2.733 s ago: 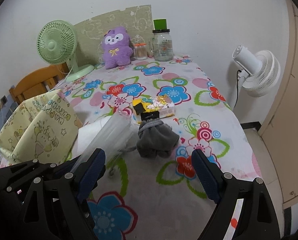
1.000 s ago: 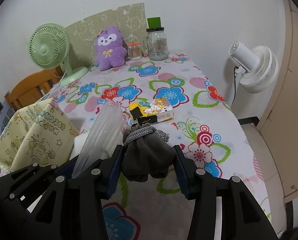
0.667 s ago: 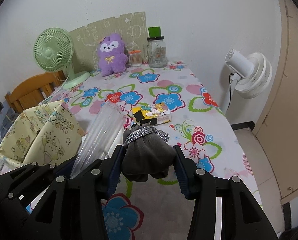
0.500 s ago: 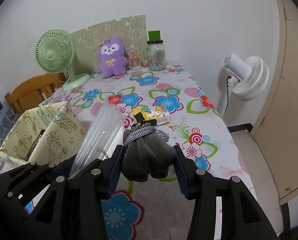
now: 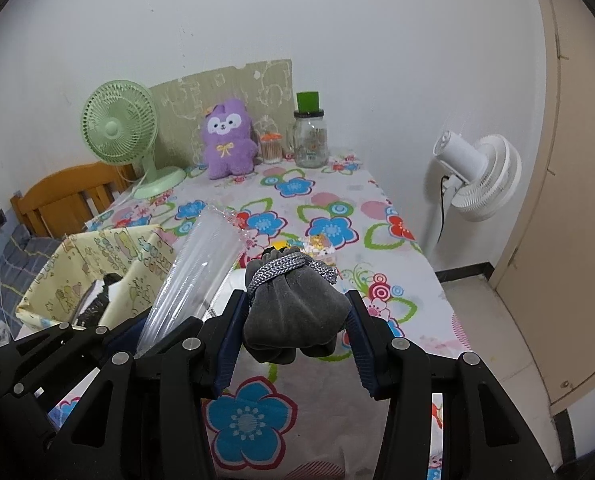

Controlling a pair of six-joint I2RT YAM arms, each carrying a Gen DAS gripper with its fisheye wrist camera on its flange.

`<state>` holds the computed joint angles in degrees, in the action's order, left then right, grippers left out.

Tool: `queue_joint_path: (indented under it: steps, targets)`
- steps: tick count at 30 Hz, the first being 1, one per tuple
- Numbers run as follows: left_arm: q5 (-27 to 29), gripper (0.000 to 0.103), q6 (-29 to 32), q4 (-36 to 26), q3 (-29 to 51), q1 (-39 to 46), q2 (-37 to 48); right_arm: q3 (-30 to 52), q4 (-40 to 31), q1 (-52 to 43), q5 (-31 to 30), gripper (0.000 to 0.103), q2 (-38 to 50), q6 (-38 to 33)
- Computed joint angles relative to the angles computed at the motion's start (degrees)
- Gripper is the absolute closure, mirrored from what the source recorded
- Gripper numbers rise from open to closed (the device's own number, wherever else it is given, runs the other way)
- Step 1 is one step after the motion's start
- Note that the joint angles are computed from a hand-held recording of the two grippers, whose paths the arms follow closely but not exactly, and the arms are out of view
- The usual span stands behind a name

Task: Organize soft objects
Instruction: 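Carry the clear sleeve with the left tool while the right tool carries the grey glove to the box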

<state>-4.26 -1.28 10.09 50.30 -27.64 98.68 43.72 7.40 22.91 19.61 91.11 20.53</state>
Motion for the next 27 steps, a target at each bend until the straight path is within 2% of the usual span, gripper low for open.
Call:
queue_joint_path:
  steps: [15, 27]
  targets:
    - [1.89, 0.087, 1.63, -1.81, -3.25, 3.52, -7.16, 3.34, -5.04, 5.32, 4.37, 0.051, -2.45, 1.36]
    - [4.7, 0.087, 3.52, -4.42, -2.15, 9.03, -9.2, 10.33, -8.32, 9.03, 5.76, 0.051, 0.89, 1.24]
